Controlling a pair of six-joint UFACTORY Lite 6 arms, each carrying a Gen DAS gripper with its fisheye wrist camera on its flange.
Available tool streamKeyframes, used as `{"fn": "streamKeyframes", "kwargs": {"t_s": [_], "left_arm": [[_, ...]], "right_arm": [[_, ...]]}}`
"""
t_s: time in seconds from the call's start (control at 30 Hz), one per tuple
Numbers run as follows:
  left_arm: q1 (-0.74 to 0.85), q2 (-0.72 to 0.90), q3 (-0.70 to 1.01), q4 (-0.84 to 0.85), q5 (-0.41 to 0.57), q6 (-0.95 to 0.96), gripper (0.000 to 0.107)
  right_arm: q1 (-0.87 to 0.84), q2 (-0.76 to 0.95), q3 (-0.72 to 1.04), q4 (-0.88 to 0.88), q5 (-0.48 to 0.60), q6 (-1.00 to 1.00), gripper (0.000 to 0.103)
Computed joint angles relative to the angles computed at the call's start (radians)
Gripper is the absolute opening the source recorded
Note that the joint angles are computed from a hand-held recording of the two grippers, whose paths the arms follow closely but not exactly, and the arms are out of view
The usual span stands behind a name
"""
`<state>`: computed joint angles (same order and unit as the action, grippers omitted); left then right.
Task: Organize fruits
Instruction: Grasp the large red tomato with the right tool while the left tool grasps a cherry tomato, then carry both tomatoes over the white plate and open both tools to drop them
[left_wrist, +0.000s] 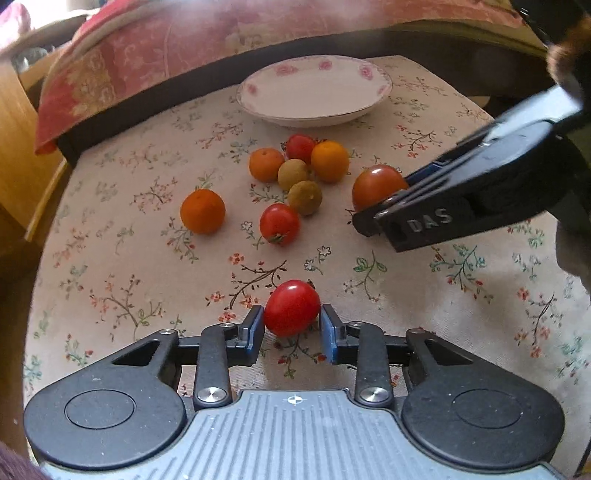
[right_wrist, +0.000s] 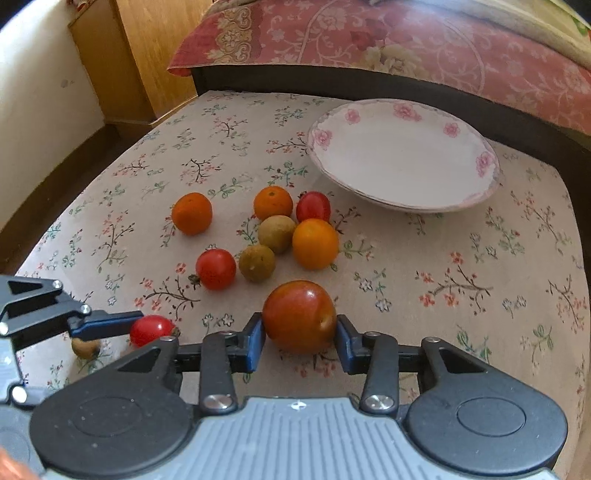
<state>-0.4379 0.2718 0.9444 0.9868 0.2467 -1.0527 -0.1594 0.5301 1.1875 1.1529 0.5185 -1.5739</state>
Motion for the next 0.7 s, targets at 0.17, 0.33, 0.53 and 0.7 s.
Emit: {"fn": "streamKeyframes", "kwargs": {"t_s": [0.17,0.33,0.53,0.7], "left_arm": [[0.049,0.011,0.017,-0.215,-0.044,0.247,0.043],[0.055,0.006,0.014,-0.236,-0.058,0.261,0.041],[0.063,0.008,0.034,-0.366,-0.046,0.371,0.040],[0.080,0.006,0.085,-0.410,-0.049,0.398,0.039]], "right_arm": [[-0.010,0.010,0.010,-0.006,0.003,0.016,0.043],[-0.016,0.010,0.015,-0.022,0.012,0.037,0.043],[-0.040,-0.007,0.015,-0.015,0.035,0.028,0.043],[-0.049,-0.020,0.030,0.008,0.049,0.028,0.043]]}}
